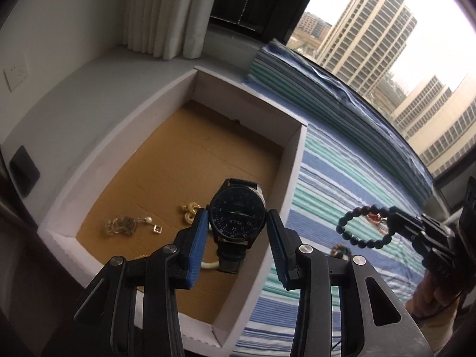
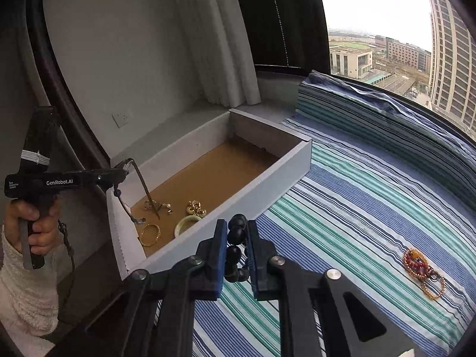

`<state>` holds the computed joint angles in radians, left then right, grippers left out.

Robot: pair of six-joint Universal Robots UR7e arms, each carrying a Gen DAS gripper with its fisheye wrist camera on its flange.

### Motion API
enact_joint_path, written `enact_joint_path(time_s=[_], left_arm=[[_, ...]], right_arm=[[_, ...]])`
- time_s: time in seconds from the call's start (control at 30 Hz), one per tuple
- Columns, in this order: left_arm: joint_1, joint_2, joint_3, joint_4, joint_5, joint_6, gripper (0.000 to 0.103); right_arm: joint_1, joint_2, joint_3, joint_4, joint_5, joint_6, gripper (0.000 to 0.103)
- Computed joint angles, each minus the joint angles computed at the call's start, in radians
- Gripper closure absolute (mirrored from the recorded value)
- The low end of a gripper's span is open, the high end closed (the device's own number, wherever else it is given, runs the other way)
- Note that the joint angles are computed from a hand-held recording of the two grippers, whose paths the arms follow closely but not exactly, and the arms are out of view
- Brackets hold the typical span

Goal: Organize jewelry
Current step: 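Carry the watch and black bracelet into the white box and open both tools, then move the left tool to the wooden bead bracelet and grasp its jade pendant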

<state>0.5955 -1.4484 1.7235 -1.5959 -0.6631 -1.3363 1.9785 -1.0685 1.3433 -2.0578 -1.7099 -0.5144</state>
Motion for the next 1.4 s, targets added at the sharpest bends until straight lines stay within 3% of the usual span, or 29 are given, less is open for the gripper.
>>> enact_joint_path(time_s=[0.13,0.27,0.47,0.53,0.57,0.63,0.83,0.97,1.17,1.4], left_arm=[[0.108,0.022,-0.017,-0.004,0.007,0.010,0.063],[0.171,0.030,-0.020,0.033,0.027,-0.006,0.063],[0.227,0.055,-0.044,0.073,0.060,0.000,0.062],[0.226,0.059,-0.049,0.103,0.091,-0.021,0.050],[0.219,0.059,-0.052,0.128,0.107,-0.043,0.046],[0.197,0.051,-0.044,0.143,0.131,-0.069,0.030],[0.113,0.047,-0.008,0.112,0.117,-0.052,0.023],[0.043,0.092,0.016,0.026,0.082,0.022,0.018],[-0.035,0.231,0.051,-0.233,-0.052,0.256,0.014],[-0.040,0.426,0.066,-0.466,-0.223,0.422,0.013]], right_arm=[[0.032,0.162,-0.107,0.036,0.019,0.054,0.090],[0.042,0.284,-0.174,0.045,-0.033,0.069,0.090],[0.030,0.374,-0.227,0.017,-0.063,0.105,0.088],[0.018,0.378,-0.240,-0.005,-0.043,0.127,0.082],[0.014,0.376,-0.246,-0.012,-0.027,0.145,0.074],[0.009,0.356,-0.247,-0.030,-0.005,0.159,0.073],[-0.006,0.201,-0.168,-0.083,-0.027,0.100,0.071],[-0.039,0.073,-0.091,-0.093,-0.110,0.056,0.068],[-0.129,-0.130,0.112,-0.148,-0.312,-0.019,0.060],[-0.292,-0.375,0.426,-0.259,-0.445,-0.036,0.060]])
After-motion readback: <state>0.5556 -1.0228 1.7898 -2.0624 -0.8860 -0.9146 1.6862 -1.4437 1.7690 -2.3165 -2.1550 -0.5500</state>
